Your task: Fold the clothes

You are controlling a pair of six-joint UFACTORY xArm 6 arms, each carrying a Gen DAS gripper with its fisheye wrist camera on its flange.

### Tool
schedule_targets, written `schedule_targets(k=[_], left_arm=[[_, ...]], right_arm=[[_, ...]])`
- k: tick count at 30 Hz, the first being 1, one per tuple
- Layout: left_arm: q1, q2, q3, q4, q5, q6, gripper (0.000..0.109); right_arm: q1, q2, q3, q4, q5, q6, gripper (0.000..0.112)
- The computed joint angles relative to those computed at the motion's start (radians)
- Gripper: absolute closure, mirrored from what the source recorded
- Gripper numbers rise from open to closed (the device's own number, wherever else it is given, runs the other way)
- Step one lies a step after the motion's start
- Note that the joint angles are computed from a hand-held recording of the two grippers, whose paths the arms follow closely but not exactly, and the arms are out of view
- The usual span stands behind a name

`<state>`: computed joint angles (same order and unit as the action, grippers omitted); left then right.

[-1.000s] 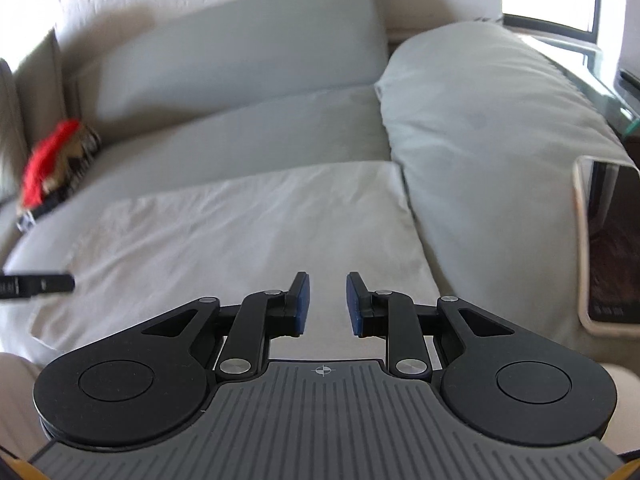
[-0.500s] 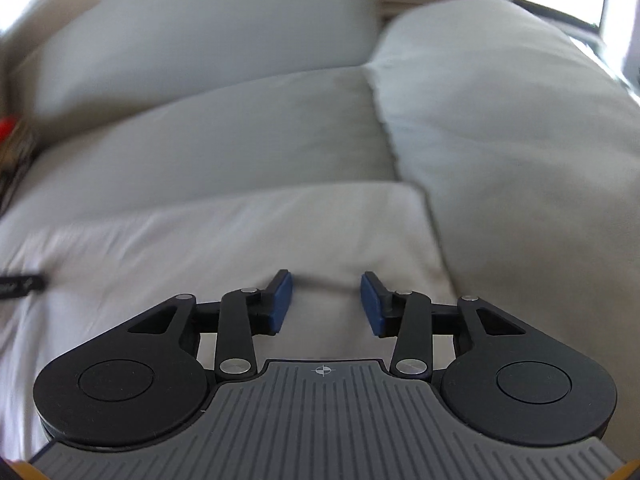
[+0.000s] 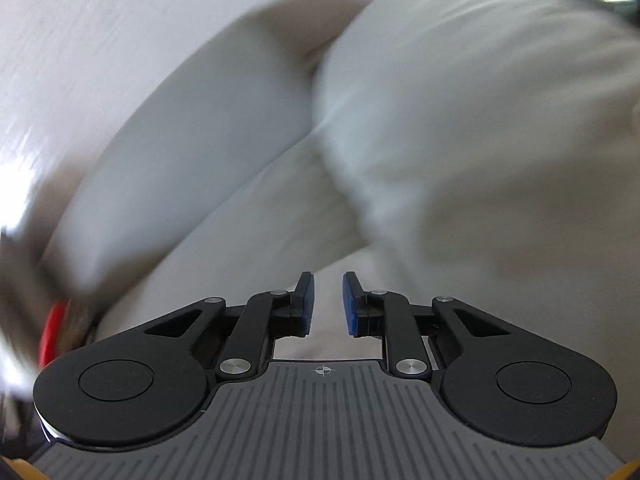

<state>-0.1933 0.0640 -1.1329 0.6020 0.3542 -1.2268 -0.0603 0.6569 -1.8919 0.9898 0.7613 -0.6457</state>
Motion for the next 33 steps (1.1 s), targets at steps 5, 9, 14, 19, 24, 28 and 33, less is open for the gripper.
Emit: schedule_targets(k=[5,9,14,19,24,28,33], left_arm=[[-0.015,0.203,-0.162,-0.145,-0.082,0.214,0.075],[-0.001,0.269,-0.262,0.121,0.133,-0.114,0.086],[-0.01,0.239,-0.268,0.333,0.489,-0.39,0.095],[-0.065,0.137,-0.195,0.38,0.663,-0.446,0.083],[-0.126,0.003,-0.1,0.361,0.512,-0.289,0.073],[-0.223,-0.006,-0.143,0.203,0.525,-0.062,0.067],[-0.302,-0.05,-0.116,0.099,0.538,0.052,0.066]], right_arm=[[0.039,0.163,-0.211,-0.055,0.188,0.048,0.101],[0.066,0.163,-0.141,-0.154,-0.139,0.214,0.112],[0.058,0.132,-0.061,-0.277,-0.371,0.382,0.112],[0.03,-0.039,0.118,0.011,-0.42,0.126,0.061],[-0.069,-0.032,0.048,-0.036,-0.089,0.22,0.071],[-0.091,-0.101,0.122,-0.069,-0.036,0.192,0.07],[-0.128,-0.216,0.237,-0.128,0.09,0.077,0.07]])
